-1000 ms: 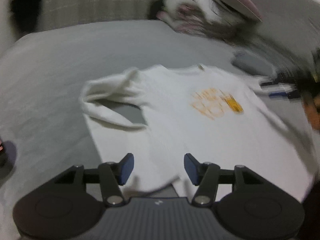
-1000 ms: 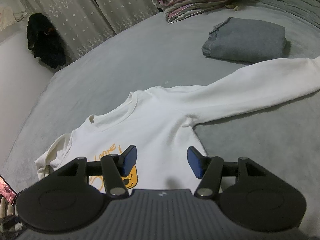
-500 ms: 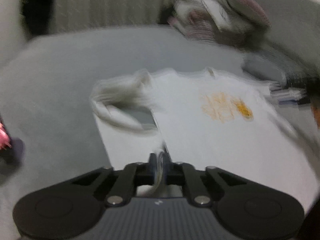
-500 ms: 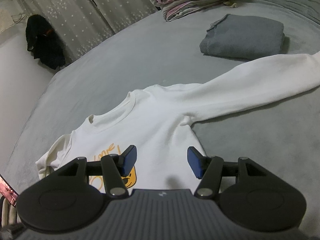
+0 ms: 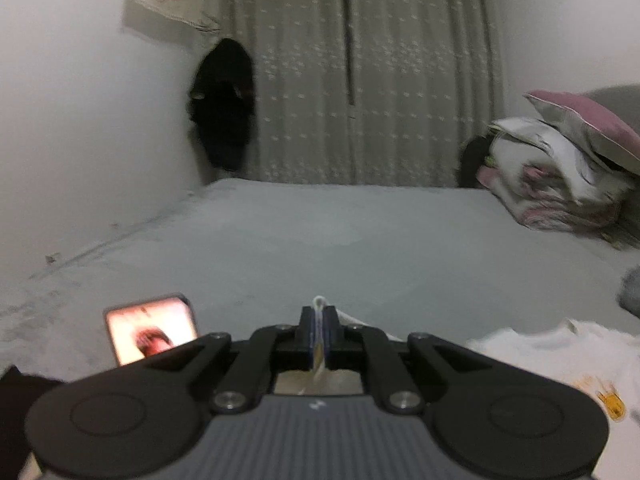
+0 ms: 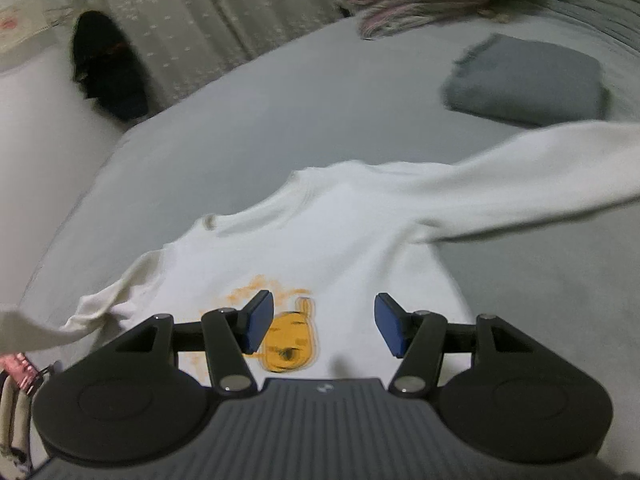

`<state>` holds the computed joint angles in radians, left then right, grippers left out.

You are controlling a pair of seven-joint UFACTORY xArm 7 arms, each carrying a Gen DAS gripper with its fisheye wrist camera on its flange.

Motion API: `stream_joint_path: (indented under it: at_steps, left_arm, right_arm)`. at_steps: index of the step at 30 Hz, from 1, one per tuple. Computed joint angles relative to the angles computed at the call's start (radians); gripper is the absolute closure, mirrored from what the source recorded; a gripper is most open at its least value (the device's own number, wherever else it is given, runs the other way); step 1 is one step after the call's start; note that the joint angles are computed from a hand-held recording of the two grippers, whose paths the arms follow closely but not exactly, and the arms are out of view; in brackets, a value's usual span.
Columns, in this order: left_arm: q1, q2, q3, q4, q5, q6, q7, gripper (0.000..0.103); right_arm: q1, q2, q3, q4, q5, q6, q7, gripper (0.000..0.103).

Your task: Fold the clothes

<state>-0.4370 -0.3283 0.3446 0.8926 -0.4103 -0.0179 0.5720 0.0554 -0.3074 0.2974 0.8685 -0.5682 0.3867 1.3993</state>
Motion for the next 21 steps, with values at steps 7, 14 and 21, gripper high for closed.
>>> stream_joint_path:
  at_steps: [7, 14, 21]
  left_arm:
    - [-0.171, 0.176, 0.235, 0.287, -0.202, 0.096, 0.173, 0.099]
    - [-0.016, 0.355, 0.177, 0.511, -0.073, 0.283, 0.023, 0.099]
    - [0.063, 0.478, 0.141, 0.652, 0.1, 0.393, -0.121, 0.099]
  right_arm:
    - [0.093, 0.296, -0.03, 0.23, 0.032, -0.16, -0.067, 0.043]
    - [0.233, 0.653, -0.095, 0.629, 0.022, -0.18, -0.167, 0.043]
    - [0.359, 1.025, -0.152, 1.13, 0.114, -0.048, -0.311, 0.043]
